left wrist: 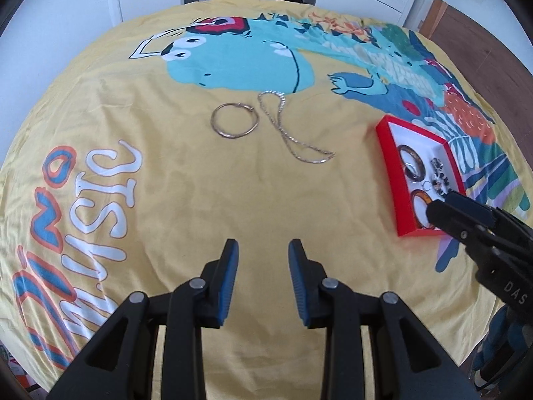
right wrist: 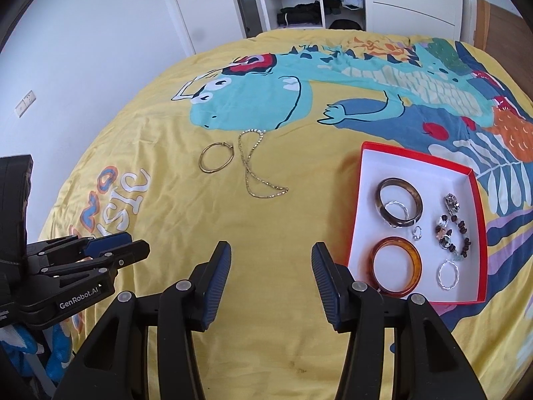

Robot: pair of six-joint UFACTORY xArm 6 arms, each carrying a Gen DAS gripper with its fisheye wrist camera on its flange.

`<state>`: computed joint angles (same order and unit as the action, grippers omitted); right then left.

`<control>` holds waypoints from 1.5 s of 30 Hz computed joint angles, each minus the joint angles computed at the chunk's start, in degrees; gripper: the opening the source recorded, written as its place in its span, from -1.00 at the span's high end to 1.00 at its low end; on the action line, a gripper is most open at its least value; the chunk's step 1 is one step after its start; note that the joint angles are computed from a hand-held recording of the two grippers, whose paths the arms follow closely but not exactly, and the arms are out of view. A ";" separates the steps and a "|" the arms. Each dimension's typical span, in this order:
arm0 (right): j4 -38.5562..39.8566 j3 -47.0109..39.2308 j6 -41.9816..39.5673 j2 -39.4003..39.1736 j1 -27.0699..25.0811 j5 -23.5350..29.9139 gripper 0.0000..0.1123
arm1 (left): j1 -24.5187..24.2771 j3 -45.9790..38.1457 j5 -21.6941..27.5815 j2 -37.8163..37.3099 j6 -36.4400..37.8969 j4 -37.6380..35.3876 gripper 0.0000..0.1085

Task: Organize jewelry
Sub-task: 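Withdraw both tools from the box toward the hoop and chain, then grasp the large thin hoop with the left tool while the right tool grasps the silver chain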

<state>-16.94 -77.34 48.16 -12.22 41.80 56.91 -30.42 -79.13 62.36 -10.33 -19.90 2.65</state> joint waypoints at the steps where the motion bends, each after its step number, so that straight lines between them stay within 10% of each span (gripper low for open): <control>1: 0.37 -0.26 -0.52 0.30 0.06 -0.07 0.11 | 0.43 0.55 -0.15 -0.25 -0.41 0.01 0.46; 18: 6.44 -0.78 -9.57 5.09 -4.03 -4.41 0.11 | 4.85 -2.15 -1.92 7.67 -3.84 1.55 0.46; 45: 19.21 -25.95 -28.24 34.57 -10.07 -7.17 0.33 | 10.21 -34.11 -3.06 39.79 6.13 -3.22 0.49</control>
